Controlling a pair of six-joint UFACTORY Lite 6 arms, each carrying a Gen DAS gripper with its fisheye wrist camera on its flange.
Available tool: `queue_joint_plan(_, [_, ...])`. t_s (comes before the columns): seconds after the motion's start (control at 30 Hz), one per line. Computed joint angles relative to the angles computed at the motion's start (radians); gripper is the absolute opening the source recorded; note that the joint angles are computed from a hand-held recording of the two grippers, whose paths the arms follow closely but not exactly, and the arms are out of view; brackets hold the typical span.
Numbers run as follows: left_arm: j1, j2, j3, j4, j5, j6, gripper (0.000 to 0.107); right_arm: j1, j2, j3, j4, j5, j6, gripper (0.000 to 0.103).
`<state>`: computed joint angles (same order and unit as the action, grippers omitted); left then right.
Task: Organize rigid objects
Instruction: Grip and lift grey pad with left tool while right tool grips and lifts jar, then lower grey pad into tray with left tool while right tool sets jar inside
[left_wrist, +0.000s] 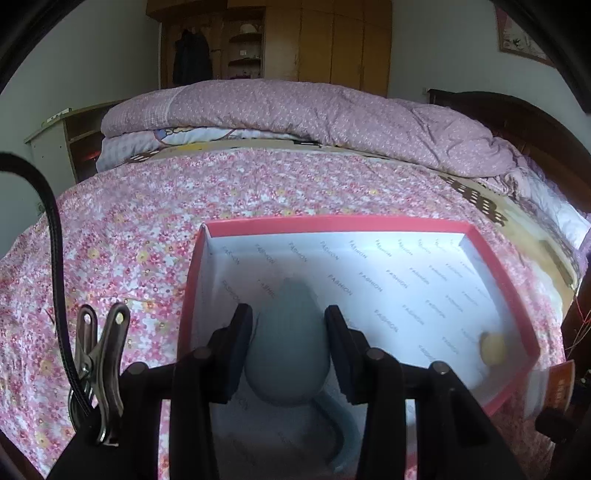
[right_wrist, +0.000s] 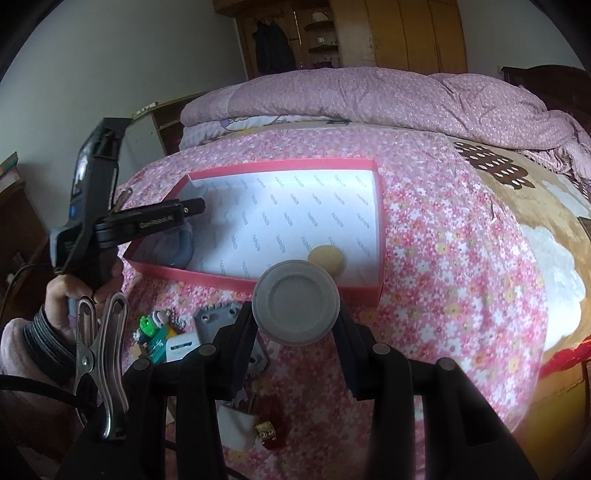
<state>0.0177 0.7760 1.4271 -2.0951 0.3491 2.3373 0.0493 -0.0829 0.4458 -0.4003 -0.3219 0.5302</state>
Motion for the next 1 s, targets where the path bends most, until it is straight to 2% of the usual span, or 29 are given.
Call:
queue_joint_plan(0.07, [-0.004,0.014,0.012,-0.019,-0.008,0.018,0.043,-0.005,0.018,0.016,-0.009,-0.001,0.005,0.042])
queue_joint_plan(0.13, [-0.003,0.027,0.029,0.033,-0.017,-0.033,0.044,-0.005,0.026,0.024,-0.016,-0.002,0.013,0.042])
queue_joint_plan(0.2, [-0.011,0.043,0.044,0.054,-0.036,-0.054,0.048,-0.006,0.032,0.032,-0.017,-0.006,0.01,0.042])
queue_joint_plan(0.23, [-0.018,0.036,0.032,0.011,-0.038,-0.002,0.056,-0.004,0.033,0.037,-0.007,-0.003,-0.004,0.042])
queue_joint_plan(0.27, [-0.027,0.032,0.022,-0.025,-0.046,0.043,0.069,-0.002,0.037,0.044,0.002,0.0,-0.014,0.042])
queue_joint_plan(0.33, [-0.04,0.019,-0.009,-0.115,-0.043,0.138,0.077,-0.007,0.047,0.061,0.003,0.004,-0.021,0.042])
queue_joint_plan(0.47, [-0.054,0.017,-0.033,-0.271,-0.043,0.298,0.078,-0.027,0.07,0.103,-0.039,0.009,0.01,0.042])
queue_joint_plan(0.8, [-0.062,0.016,-0.036,-0.308,-0.05,0.33,0.082,-0.04,0.273,0.305,0.014,0.038,-0.074,0.042])
queue_joint_plan(1.0, [-0.062,0.017,-0.035,-0.314,-0.05,0.336,0.082,-0.054,0.417,0.471,-0.106,0.075,0.052,0.042])
